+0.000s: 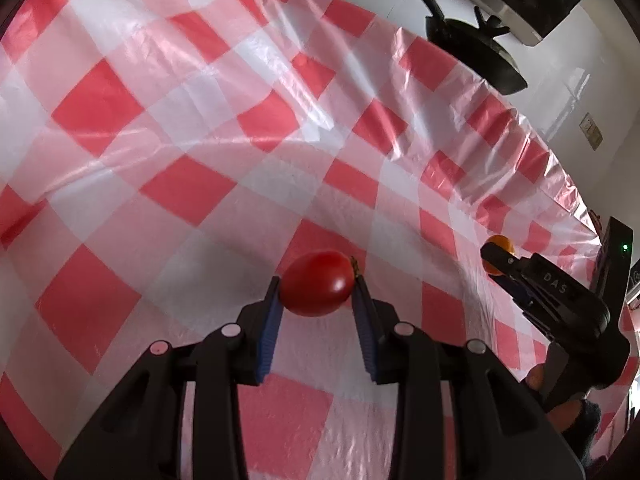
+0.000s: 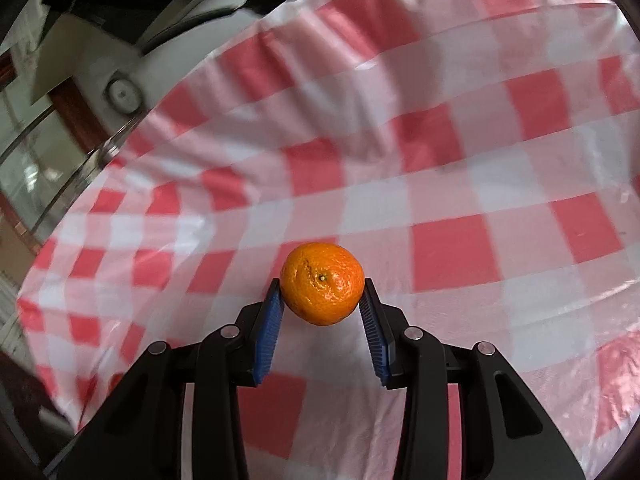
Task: Organize fruits
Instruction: 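Carry the red tomato and the tangerine over the white box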
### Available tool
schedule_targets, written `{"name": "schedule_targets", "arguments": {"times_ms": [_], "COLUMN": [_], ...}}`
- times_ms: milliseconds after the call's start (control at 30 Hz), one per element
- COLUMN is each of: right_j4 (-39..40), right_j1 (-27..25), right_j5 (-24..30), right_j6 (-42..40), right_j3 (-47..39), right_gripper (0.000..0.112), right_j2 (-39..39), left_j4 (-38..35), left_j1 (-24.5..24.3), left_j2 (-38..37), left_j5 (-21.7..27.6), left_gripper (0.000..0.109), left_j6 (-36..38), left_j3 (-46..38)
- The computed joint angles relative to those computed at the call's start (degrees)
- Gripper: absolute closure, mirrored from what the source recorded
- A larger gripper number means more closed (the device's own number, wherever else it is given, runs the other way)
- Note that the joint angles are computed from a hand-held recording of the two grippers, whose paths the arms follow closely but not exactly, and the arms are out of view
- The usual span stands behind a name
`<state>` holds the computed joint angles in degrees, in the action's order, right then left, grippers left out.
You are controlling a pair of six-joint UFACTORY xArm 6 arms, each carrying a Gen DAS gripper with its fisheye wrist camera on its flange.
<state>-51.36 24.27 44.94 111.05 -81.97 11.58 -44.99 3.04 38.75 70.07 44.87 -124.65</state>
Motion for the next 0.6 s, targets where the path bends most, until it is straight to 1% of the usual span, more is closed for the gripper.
{"name": "schedule_targets", "arguments": {"times_ms": [67, 133, 167, 233, 300, 367, 400, 433, 533, 600], "right_j4": [1.7, 1.8, 2.8, 2.1, 1.9, 2.1, 2.1, 2.1, 2.5, 3.4], "right_j1": [2.1, 4.4, 6.1, 8.8, 12.0, 14.0, 15.0, 15.7, 18.3, 20.3], "right_j5": [3.1, 4.7, 6.9, 8.3, 10.8, 12.7, 13.9, 14.5, 17.2, 19.5], "right_j6": [0.7, 1.6, 0.6, 1.2, 0.1, -1.7, -2.4, -2.8, -5.6, -9.1], "right_j3": [-0.3, -0.7, -2.1, -3.5, -7.1, -10.7, -13.0, -14.5, -21.4, -27.5], "right_gripper": [0.073, 0.073, 0.073, 0.073, 0.073, 0.073, 0.073, 0.073, 0.073, 0.073], "right_j2": [-0.2, -0.2, 0.5, 1.3, 3.4, 5.7, 7.1, 8.0, 12.3, 16.1], "left_j4": [1.5, 2.0, 1.7, 0.5, -0.2, -0.1, -0.1, -0.2, -1.3, -2.3], "left_j1": [1.1, 2.3, 3.3, 5.5, 7.5, 9.2, 10.2, 11.4, 14.0, 16.2], "left_j2": [-1.9, -5.1, -7.2, -10.9, -12.3, -13.0, -13.0, -12.2, -11.8, -10.7], "left_j5": [-0.4, -2.5, -3.8, -6.4, -7.0, -7.4, -7.1, -5.3, -3.7, -0.6], "left_gripper": [0.074, 0.073, 0.073, 0.073, 0.073, 0.073, 0.073, 0.073, 0.073, 0.073], "left_j6": [0.1, 2.5, 4.9, 10.1, 13.4, 15.6, 16.5, 16.4, 17.9, 18.3], "left_j3": [2.7, 7.5, 10.4, 15.8, 17.8, 18.9, 19.0, 17.8, 16.8, 14.4]}}
